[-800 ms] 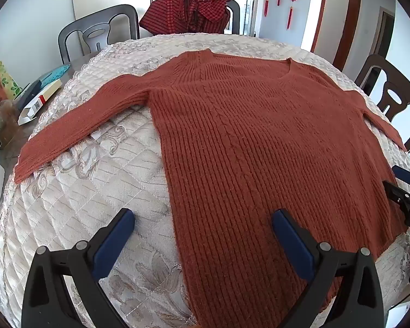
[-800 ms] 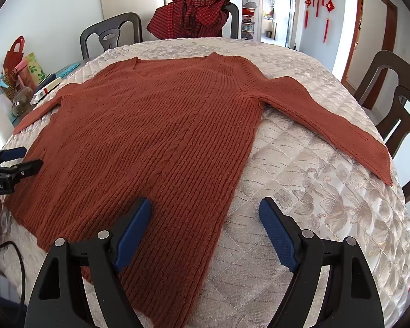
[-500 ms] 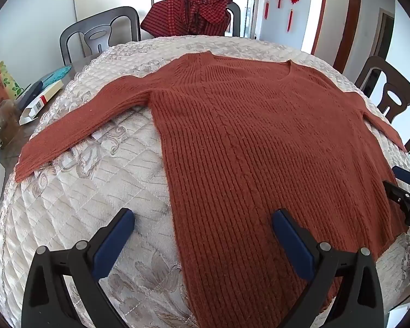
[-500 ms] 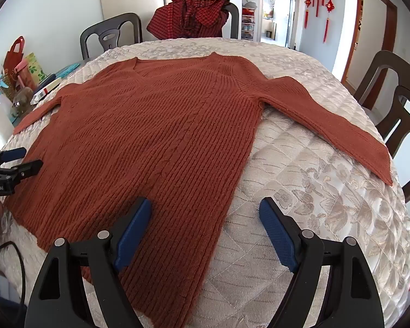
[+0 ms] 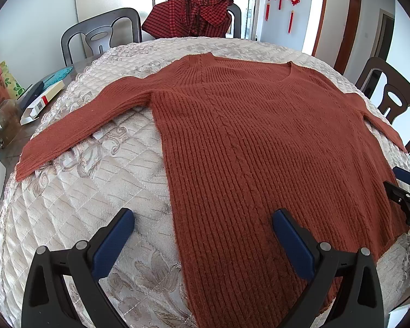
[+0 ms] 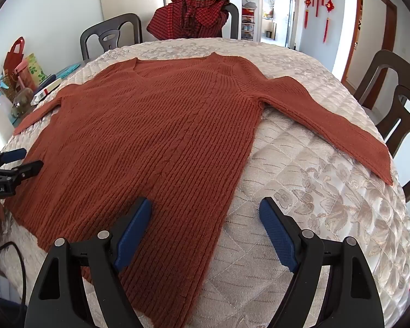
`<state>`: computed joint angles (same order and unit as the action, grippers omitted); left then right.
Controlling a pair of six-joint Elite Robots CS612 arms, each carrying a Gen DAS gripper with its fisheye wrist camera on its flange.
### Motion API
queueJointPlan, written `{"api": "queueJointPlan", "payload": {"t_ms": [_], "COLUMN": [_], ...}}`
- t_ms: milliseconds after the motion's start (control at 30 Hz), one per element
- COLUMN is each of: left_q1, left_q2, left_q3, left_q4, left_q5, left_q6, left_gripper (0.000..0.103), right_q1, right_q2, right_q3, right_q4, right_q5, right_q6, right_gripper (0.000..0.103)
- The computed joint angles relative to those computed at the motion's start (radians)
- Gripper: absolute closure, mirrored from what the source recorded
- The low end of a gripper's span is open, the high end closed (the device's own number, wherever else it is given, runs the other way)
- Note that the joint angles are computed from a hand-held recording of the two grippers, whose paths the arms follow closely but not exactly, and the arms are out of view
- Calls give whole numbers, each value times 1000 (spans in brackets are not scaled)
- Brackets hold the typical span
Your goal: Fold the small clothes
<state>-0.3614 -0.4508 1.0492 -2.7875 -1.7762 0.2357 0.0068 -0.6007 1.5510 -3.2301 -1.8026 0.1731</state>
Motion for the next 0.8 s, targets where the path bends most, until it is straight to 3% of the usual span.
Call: {"api": "queueJointPlan", "payload": {"t_ms": [800], "left_q1": [2], "left_q2": [1], "left_q3": [5], "left_q4": [-11], "left_q5": [-4], "left_q6": [2], "left_gripper": [0], "right_q1": [0], "right_q2": [-1], "right_q3": [1], "right_q4": [-1], "right_q5": [1], "right_q6": [1], "right_gripper": [21]}}
